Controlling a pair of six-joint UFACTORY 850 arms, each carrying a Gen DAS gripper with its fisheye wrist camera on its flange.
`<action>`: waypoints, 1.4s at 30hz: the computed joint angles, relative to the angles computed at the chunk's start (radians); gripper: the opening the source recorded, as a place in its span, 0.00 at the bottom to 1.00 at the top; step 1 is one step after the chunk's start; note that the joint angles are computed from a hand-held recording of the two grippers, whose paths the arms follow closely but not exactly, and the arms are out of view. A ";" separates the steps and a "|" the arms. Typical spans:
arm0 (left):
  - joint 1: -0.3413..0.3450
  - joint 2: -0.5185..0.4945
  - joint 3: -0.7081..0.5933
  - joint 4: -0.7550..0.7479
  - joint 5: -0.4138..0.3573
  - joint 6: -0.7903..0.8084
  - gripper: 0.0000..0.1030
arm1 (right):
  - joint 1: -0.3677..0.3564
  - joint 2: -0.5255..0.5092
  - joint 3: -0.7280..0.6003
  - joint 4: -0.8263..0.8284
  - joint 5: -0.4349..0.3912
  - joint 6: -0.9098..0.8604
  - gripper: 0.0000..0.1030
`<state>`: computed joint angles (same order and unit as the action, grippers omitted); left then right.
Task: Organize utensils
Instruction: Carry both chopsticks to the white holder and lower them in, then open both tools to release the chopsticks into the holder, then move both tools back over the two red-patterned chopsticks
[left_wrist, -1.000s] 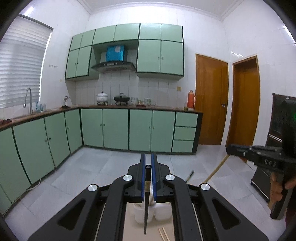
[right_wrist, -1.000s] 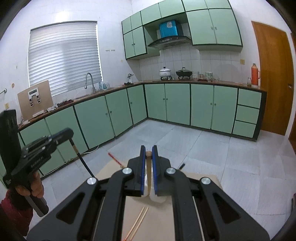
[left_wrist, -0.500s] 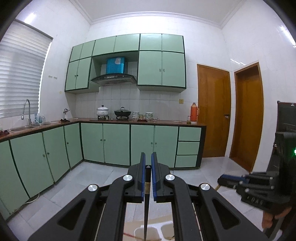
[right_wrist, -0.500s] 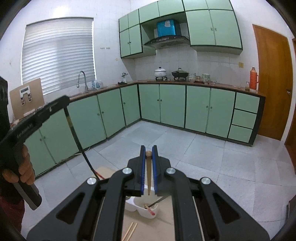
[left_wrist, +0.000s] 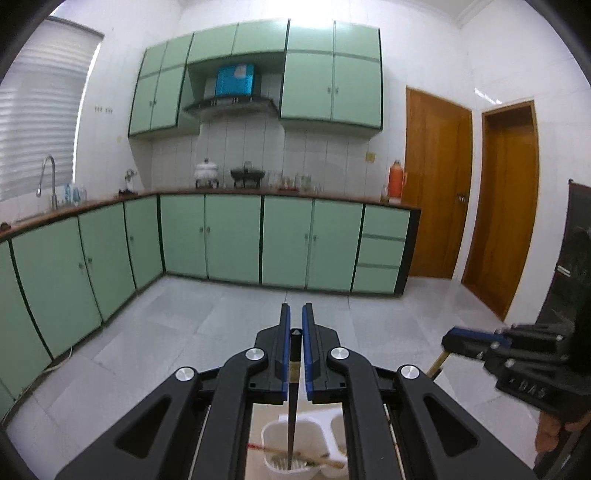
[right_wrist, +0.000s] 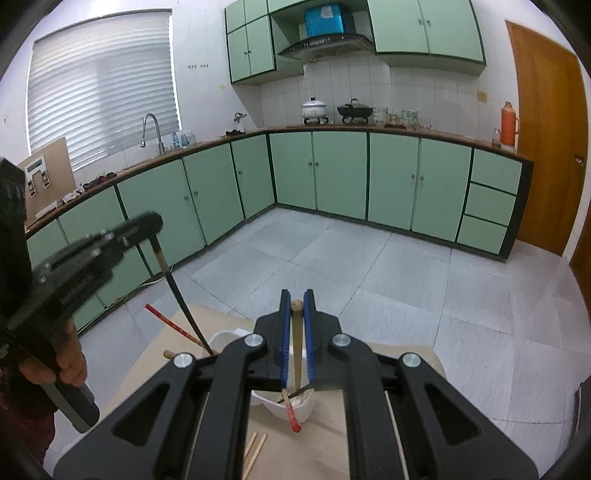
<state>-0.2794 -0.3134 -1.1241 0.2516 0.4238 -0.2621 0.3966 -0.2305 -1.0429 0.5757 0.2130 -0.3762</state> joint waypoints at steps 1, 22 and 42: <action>0.004 -0.006 0.002 0.019 -0.007 -0.020 0.06 | 0.001 -0.002 0.000 0.003 -0.001 0.001 0.10; 0.022 0.248 0.412 -0.022 0.129 -0.008 0.79 | 0.190 0.236 0.407 0.295 0.445 -0.117 0.94; -0.029 0.208 0.733 -0.301 0.290 0.260 0.84 | 0.489 -0.022 0.528 0.503 0.644 0.077 0.94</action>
<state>-0.3081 -0.1054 -0.3915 -0.0490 0.7138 -0.0016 0.8854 -0.2530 -0.5150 1.0788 0.8569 -0.2993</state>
